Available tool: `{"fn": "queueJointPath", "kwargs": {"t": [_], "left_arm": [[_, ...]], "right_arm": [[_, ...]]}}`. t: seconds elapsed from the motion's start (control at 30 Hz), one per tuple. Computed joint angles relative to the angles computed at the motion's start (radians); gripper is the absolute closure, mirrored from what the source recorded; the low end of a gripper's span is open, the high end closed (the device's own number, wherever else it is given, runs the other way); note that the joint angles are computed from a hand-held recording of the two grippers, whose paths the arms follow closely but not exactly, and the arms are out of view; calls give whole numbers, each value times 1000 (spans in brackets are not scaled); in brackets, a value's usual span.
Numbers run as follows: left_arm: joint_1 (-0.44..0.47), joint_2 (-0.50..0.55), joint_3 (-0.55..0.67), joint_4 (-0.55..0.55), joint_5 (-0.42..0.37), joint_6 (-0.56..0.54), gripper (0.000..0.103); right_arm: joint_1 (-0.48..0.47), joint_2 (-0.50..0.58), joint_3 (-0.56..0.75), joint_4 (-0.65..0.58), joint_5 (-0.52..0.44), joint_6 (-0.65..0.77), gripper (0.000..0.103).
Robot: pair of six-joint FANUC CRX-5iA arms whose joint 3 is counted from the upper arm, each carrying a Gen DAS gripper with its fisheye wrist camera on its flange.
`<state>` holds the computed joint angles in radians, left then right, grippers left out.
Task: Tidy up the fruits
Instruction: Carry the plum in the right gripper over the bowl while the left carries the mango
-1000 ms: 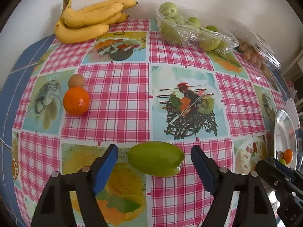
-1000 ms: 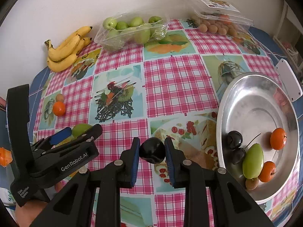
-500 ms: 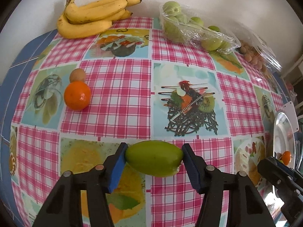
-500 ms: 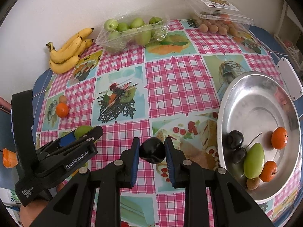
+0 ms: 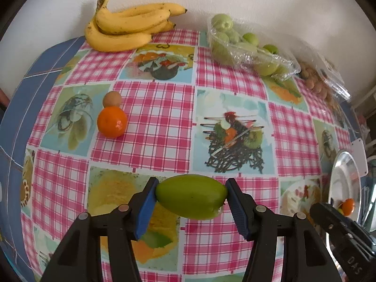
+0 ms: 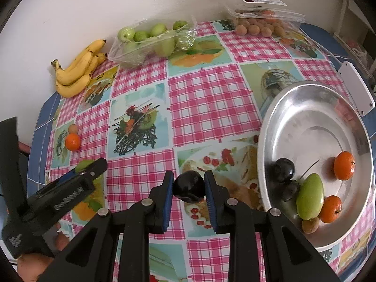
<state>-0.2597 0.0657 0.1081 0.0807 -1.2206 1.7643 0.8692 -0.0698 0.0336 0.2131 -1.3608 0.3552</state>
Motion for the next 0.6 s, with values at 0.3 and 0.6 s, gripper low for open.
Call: {"fn": "queueJointPath", "kwargs": {"t": [0.3, 0.6], "left_arm": [[-27, 4, 49, -25, -33, 44, 42], [-70, 18, 80, -27, -35, 60, 42]], "right_arm": [[-15, -39, -29, 11, -12, -24, 76], [-46, -106, -84, 58, -60, -86, 76]]}}
